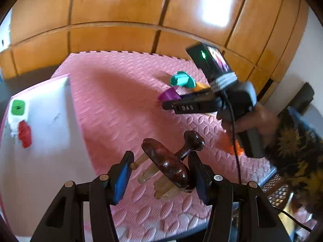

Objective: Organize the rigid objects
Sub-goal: 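Carry the brown brush into the tray while the right gripper grasps the purple cup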

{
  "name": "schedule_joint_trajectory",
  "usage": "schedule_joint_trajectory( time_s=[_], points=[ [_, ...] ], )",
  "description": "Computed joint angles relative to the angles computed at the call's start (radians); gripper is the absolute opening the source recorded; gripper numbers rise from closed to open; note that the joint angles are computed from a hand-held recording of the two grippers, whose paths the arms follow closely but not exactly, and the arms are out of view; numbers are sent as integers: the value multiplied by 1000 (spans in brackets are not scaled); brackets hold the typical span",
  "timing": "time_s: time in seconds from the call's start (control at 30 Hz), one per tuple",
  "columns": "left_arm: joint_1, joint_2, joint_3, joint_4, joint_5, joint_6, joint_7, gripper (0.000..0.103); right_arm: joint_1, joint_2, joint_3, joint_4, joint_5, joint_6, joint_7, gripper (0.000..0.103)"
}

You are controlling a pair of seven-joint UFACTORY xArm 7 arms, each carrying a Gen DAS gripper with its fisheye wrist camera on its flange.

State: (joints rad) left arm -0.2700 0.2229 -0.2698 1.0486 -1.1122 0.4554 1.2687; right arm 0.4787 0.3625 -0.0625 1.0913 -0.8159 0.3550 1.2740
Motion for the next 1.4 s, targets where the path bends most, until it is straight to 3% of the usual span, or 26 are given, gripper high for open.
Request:
schedule_joint_trajectory(
  time_s=[0.2,0.3,0.37,0.43,0.57,0.63,0.93,1.0,1.07,1.17,1.23,1.4],
  points=[
    [46,-2,46,75,-23,37,-93,56,57,-3,-61,-15,-218,-20,221,33],
    [58,64,61,170,31,-15,-183,56,30,2,-34,-5,-237,-9,226,32],
    [47,134,75,247,124,-70,-292,56,21,4,-28,-4,-259,-11,242,33],
    [34,214,103,343,227,-63,-425,56,14,4,-18,-3,-265,-5,247,32],
    [-12,353,147,494,392,-96,-593,56,5,-4,-2,-10,-270,7,250,32],
    [-9,410,134,556,459,-99,-662,56,0,-4,4,-10,-269,10,247,32],
    [-78,590,227,791,716,-48,-879,57,-6,-1,11,-4,-259,15,227,32],
    [-70,592,217,787,749,-69,-888,60,-6,-1,11,-4,-260,15,227,32],
    [-59,574,200,751,774,-120,-888,72,-6,-1,11,-4,-260,14,226,32],
    [-24,548,151,714,795,-144,-888,72,-6,-1,12,-3,-259,16,223,32],
    [-11,500,137,638,812,-192,-904,72,-5,-1,12,-3,-258,18,223,32],
    [70,363,42,410,820,-339,-905,87,-7,-1,12,-4,-250,13,228,33]
  ],
)
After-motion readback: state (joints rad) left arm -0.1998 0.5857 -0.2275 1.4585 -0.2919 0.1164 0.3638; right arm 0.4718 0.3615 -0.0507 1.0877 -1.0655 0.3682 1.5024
